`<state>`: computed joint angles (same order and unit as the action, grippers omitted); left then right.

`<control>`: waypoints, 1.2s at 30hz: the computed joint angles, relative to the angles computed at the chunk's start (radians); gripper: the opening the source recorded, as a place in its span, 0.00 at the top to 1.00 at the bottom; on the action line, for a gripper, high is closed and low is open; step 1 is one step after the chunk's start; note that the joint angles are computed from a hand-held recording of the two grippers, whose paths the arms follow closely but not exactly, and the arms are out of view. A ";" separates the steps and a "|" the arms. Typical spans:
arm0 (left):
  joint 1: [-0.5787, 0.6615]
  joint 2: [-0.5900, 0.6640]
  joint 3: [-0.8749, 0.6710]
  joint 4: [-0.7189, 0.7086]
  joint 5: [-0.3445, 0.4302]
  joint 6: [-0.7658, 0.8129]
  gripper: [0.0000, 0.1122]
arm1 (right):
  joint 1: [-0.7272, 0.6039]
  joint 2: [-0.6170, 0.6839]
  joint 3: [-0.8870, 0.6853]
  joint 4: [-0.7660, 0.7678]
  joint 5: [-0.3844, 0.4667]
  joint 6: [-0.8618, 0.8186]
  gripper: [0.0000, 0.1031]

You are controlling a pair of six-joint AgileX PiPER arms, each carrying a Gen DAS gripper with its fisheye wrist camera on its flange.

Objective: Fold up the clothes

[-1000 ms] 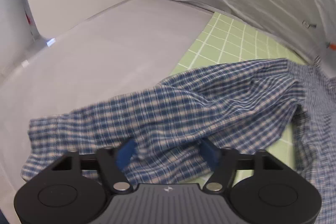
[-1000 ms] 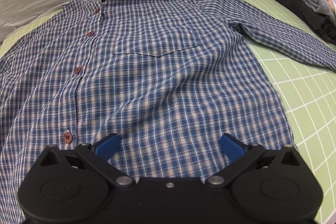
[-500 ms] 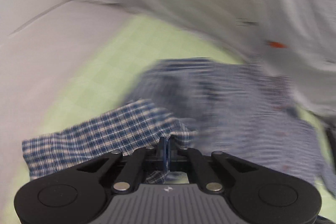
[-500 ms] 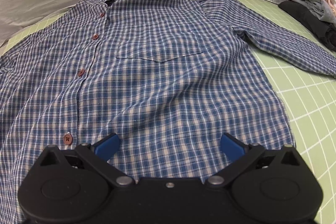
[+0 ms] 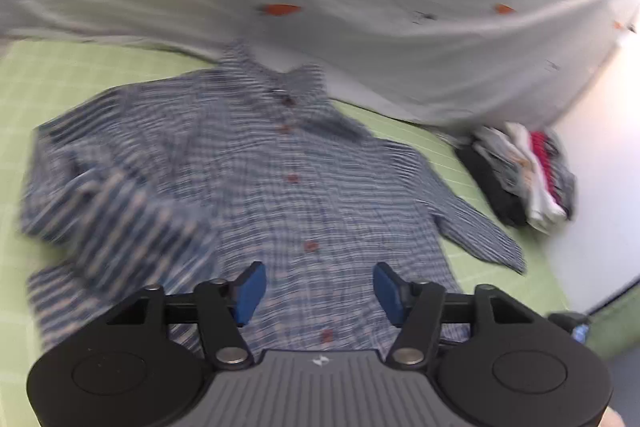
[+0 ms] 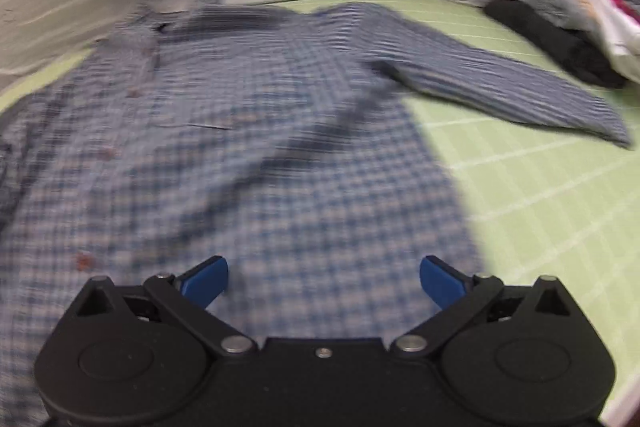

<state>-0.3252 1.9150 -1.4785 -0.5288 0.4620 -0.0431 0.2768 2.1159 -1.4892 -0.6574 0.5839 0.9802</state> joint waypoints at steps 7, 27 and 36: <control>-0.026 -0.123 0.181 0.342 -0.068 -0.542 0.45 | -0.103 -0.108 0.191 0.020 -0.108 -0.053 0.26; -0.245 -0.254 0.339 0.978 0.162 -1.426 0.45 | -0.138 -0.182 0.195 0.066 -0.064 -0.412 0.31; -0.090 -0.274 0.380 0.910 0.148 -1.267 0.42 | 0.033 0.023 -0.225 0.539 0.009 -0.764 0.10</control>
<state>-0.4151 1.6413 -1.0987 0.3812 0.6103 -1.3103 0.3096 2.1393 -1.7140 -0.1181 0.5927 0.2161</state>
